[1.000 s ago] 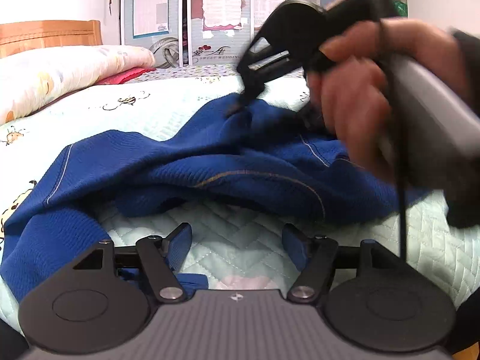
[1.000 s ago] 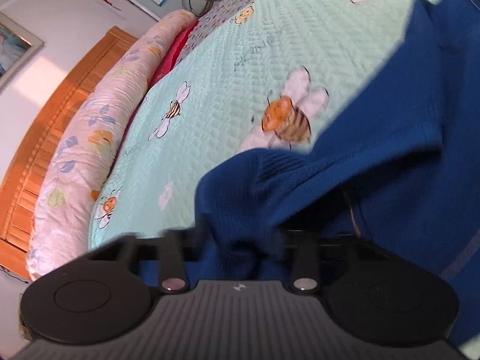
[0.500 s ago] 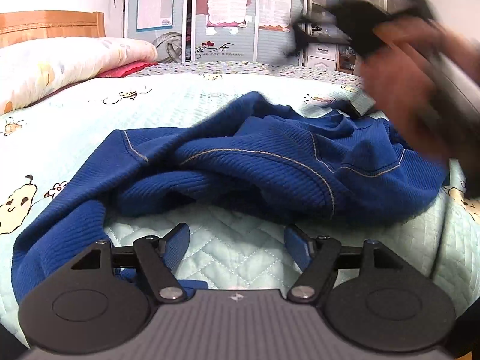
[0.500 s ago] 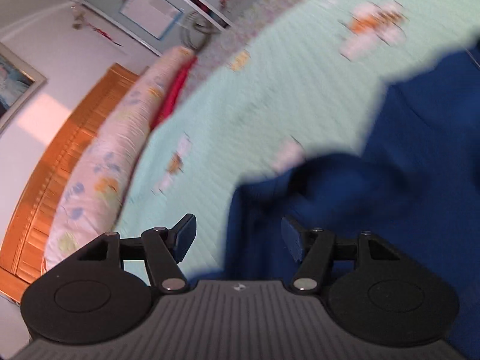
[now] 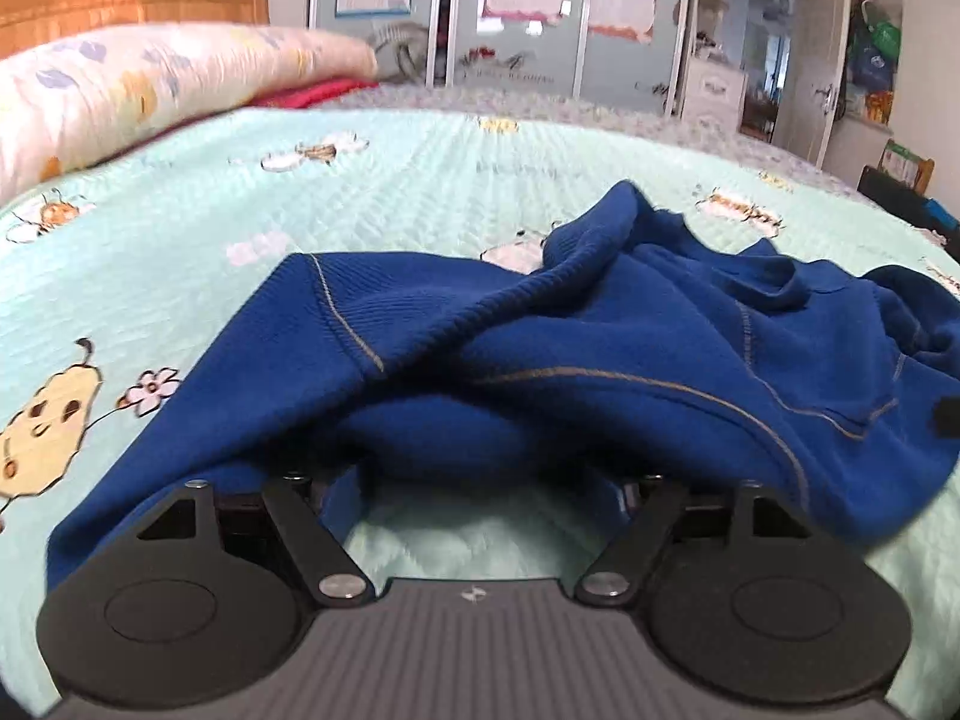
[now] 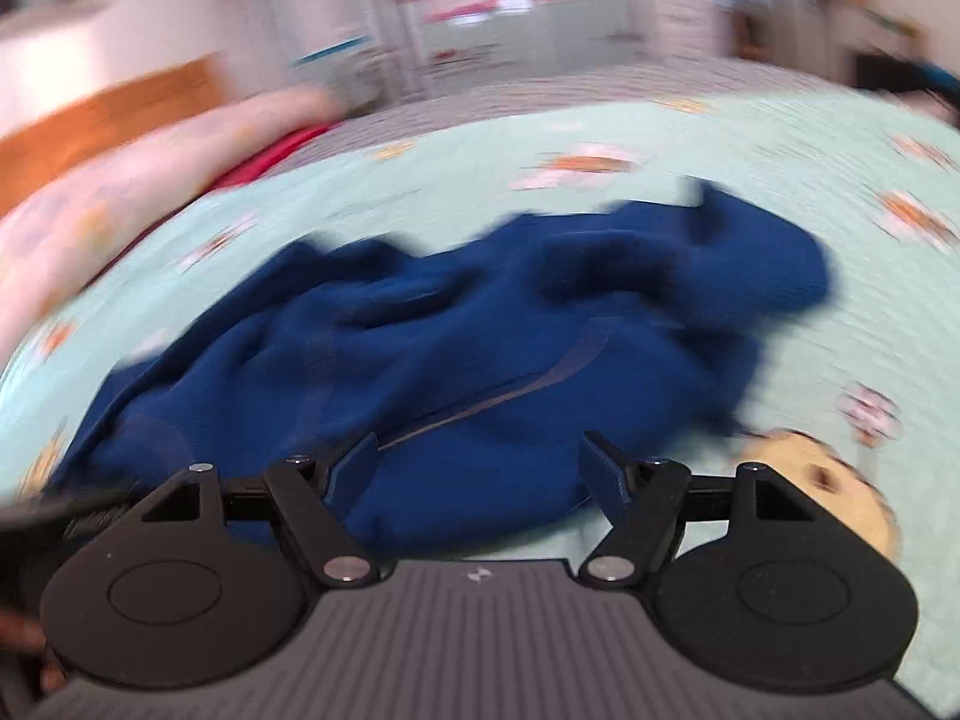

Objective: Fold clothes

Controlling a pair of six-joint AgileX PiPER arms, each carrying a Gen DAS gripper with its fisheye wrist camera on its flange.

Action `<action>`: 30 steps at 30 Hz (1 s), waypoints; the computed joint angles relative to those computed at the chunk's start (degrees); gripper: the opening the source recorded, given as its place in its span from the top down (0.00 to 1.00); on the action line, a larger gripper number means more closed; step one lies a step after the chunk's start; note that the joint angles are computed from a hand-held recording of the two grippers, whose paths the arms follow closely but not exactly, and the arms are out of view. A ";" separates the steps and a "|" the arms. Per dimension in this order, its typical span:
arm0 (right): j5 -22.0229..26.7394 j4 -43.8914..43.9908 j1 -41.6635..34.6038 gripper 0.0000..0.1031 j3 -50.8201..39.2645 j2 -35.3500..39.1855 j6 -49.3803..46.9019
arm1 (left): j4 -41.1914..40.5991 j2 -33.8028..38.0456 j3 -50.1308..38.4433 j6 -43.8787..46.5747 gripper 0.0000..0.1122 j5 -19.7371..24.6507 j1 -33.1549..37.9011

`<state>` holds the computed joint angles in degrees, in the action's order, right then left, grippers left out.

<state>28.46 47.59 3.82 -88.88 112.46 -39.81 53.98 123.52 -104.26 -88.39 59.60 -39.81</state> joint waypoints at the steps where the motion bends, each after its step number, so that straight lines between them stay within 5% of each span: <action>1: -0.16 -3.45 -0.65 0.28 -1.76 1.19 5.70 | -1.05 0.75 -1.63 1.38 0.29 0.59 0.40; 3: 2.47 -10.11 -1.96 0.27 -6.55 4.53 15.36 | -1.94 2.45 -5.02 3.44 0.35 2.01 0.48; 5: 7.60 -8.06 -4.64 0.26 -10.42 7.74 17.52 | -1.90 1.36 -3.89 5.13 0.83 -1.30 0.33; 6: 9.11 -3.60 -5.67 0.26 -10.60 8.18 15.26 | -1.82 0.81 -3.26 5.85 0.88 -3.04 0.27; 7: 10.65 1.19 -6.77 0.36 -10.56 8.63 12.54 | -0.61 -0.07 -2.31 4.28 0.92 -3.30 -0.49; 8: 13.31 4.62 -7.80 0.68 -11.64 9.59 11.39 | 1.15 -1.65 -0.23 1.73 0.94 -4.36 -1.28; 10: 20.22 8.19 -9.38 0.91 -16.67 12.68 12.65 | 3.59 -4.78 2.84 -2.10 0.98 -5.40 -2.97; 17: 18.38 20.36 -11.89 0.93 -15.29 8.80 2.68 | 19.02 -18.88 12.57 -10.21 1.00 -11.19 -10.63; 20: 19.23 19.62 -12.72 0.84 -17.54 9.12 3.51 | 18.04 -18.21 10.30 -7.12 0.96 -7.36 -12.26; 23: 17.34 17.21 -12.61 0.50 -15.48 7.84 2.95 | 9.42 -16.08 8.62 -6.18 0.91 -5.19 -10.74; 24: 15.31 16.44 -12.34 0.50 -14.23 7.17 2.93 | 7.55 -15.90 8.98 -6.67 0.88 -5.56 -10.47; 27: 11.55 14.58 -12.30 0.45 -13.75 7.29 4.11 | 6.14 -15.70 10.07 -6.59 0.67 -4.12 -11.24; 29: 8.70 11.47 -12.12 0.23 -15.86 8.93 6.68 | 5.18 -16.25 10.63 -4.89 0.57 -4.10 -10.33; 30: 7.59 8.07 -11.52 0.20 -18.01 10.50 9.38 | 4.46 -15.99 10.24 -4.48 0.55 -3.92 -10.25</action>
<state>36.06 55.65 -7.70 -106.90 122.96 -30.43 58.44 107.53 -94.02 -92.88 55.68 -50.06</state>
